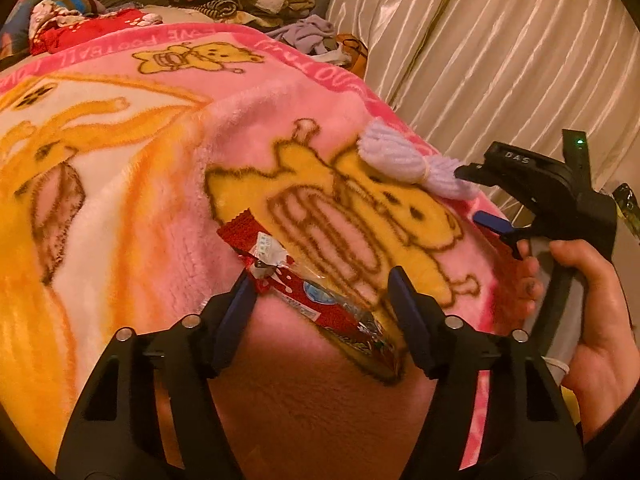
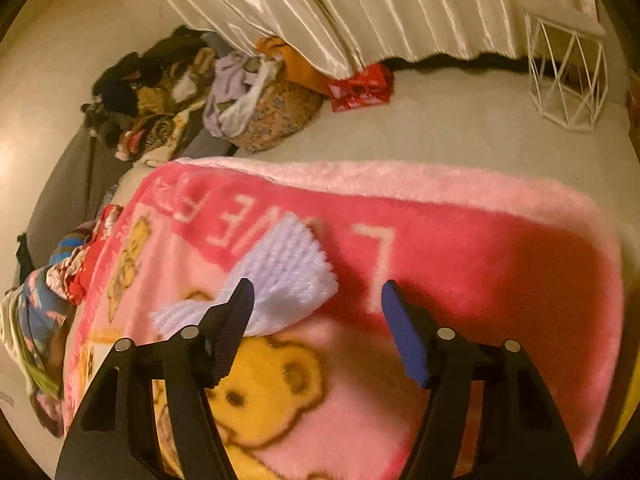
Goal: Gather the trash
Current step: 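Grasp the red candy wrapper with the left tool while the right tool grasps the lavender yarn bow, then carry the red wrapper and lavender yarn bow over the yellow bin with both tools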
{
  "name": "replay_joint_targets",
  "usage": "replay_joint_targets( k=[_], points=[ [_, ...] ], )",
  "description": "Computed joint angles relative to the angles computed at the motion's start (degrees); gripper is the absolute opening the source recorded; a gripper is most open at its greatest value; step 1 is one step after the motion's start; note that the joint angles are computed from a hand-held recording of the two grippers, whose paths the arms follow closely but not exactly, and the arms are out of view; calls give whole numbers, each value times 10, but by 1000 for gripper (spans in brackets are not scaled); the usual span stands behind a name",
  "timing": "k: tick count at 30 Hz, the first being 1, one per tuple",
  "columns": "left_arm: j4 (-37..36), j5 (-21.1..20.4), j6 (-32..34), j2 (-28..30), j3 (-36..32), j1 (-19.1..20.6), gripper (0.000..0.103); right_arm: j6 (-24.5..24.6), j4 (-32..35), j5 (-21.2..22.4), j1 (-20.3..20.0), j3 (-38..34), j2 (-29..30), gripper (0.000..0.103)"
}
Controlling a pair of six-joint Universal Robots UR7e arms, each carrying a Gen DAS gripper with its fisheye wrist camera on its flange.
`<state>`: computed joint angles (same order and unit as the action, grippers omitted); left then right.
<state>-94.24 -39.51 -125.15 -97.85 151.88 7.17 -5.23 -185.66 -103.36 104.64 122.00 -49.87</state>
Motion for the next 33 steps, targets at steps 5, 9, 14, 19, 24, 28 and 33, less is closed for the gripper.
replay_joint_targets(
  k=[5, 9, 14, 19, 24, 28, 33],
  points=[
    [8, -3, -11, -6, 3, -1, 44, -35, -10, 35, -8, 21, -10, 14],
    [38, -10, -50, -22, 7, -16, 22, -44, -33, 52, -18, 58, -42, 13],
    [38, -11, -49, -30, 10, -29, 15, -62, -84, 35, -21, 102, -82, 13],
    [5, -2, -21, -19, 11, -42, 8, -119, -160, 10, -20, 159, -132, 13],
    [-41, 11, 17, 13, 4, -52, 7, -154, -192, 10, -33, 199, -178, 13],
    [-76, 20, 45, 35, -4, -57, 7, -159, -190, 20, -46, 221, -221, 13],
    [-123, 32, 87, 68, -16, -63, 7, -163, -176, 29, -60, 235, -276, 13]
  ],
)
